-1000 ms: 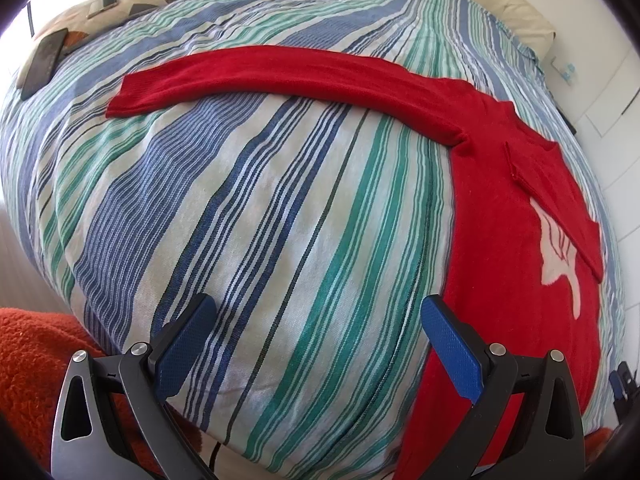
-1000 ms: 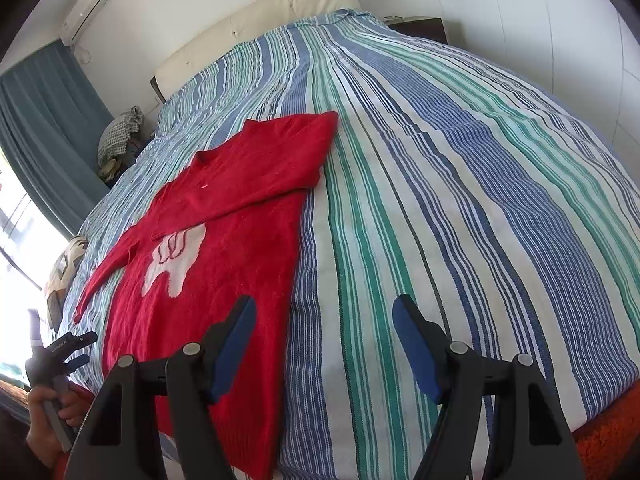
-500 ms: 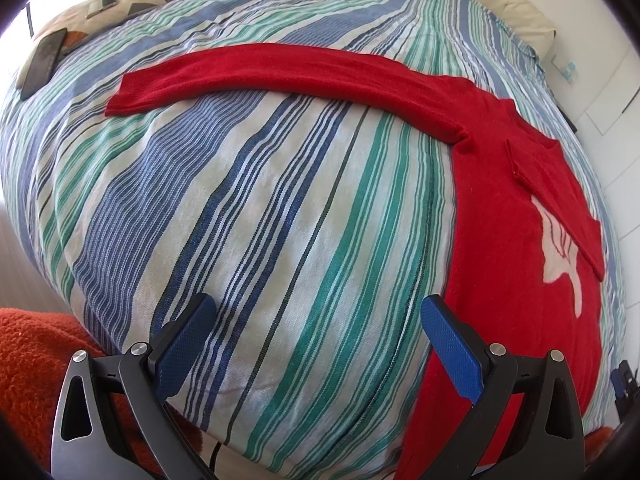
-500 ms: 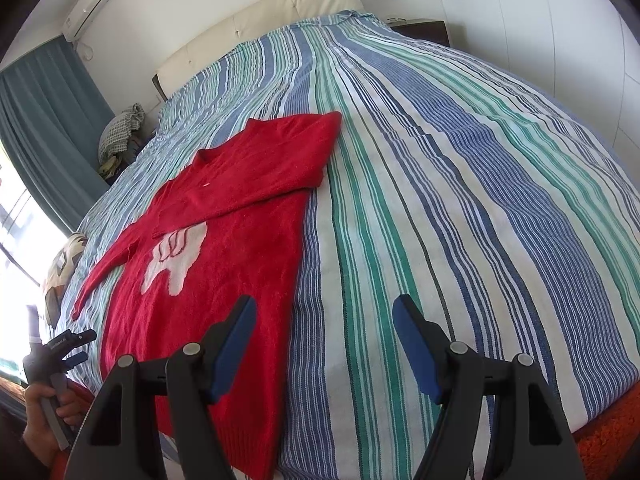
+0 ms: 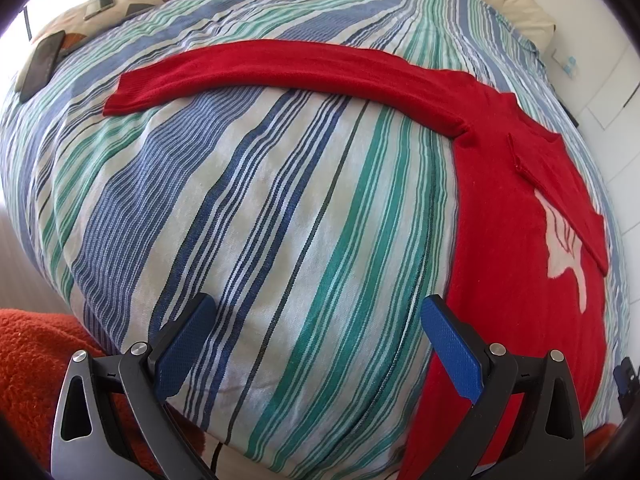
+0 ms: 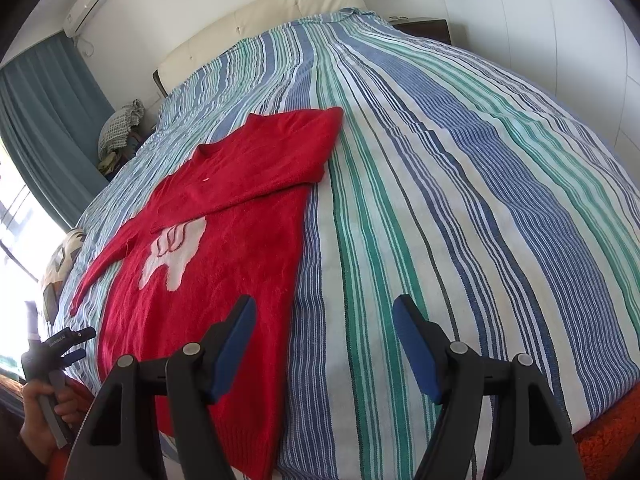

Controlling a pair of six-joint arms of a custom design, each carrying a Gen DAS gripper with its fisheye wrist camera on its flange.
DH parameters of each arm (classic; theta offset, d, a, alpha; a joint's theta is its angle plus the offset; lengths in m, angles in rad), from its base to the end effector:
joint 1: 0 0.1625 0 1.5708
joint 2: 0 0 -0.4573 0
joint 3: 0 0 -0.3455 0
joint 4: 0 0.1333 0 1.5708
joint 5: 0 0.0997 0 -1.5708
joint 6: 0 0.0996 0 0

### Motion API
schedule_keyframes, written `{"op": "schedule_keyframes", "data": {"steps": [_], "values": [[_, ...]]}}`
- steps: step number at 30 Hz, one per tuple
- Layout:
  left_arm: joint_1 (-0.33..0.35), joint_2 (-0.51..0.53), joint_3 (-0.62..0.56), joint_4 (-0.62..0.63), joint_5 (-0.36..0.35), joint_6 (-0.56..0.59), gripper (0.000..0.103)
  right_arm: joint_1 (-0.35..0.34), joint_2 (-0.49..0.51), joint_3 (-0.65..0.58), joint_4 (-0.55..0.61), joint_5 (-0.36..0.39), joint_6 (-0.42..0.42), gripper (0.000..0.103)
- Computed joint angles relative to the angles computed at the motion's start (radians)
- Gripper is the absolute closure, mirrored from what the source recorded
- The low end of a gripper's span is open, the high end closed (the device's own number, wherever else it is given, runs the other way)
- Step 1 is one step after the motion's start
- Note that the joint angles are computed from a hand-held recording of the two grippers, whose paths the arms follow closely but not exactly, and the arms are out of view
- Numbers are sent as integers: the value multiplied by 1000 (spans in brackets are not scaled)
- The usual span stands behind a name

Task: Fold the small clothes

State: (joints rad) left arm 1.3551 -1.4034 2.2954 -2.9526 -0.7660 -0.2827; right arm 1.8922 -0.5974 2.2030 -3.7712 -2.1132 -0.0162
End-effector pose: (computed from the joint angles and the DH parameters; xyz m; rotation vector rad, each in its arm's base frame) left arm 0.1118 -0.4479 0.3305 -0.3291 2.3444 -0.8173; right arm 0.2345 -0.4452 0.0596 0.2151 -2.5612 0.8840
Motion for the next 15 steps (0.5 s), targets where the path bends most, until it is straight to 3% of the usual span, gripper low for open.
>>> {"op": "schedule_keyframes", "data": {"steps": [12, 15], "values": [[-1, 3, -8, 24, 7, -2, 1, 1, 6, -6, 9, 0, -6, 33], [11, -24, -30, 75, -56, 4, 1, 0, 5, -6, 12, 1, -4, 33]]}}
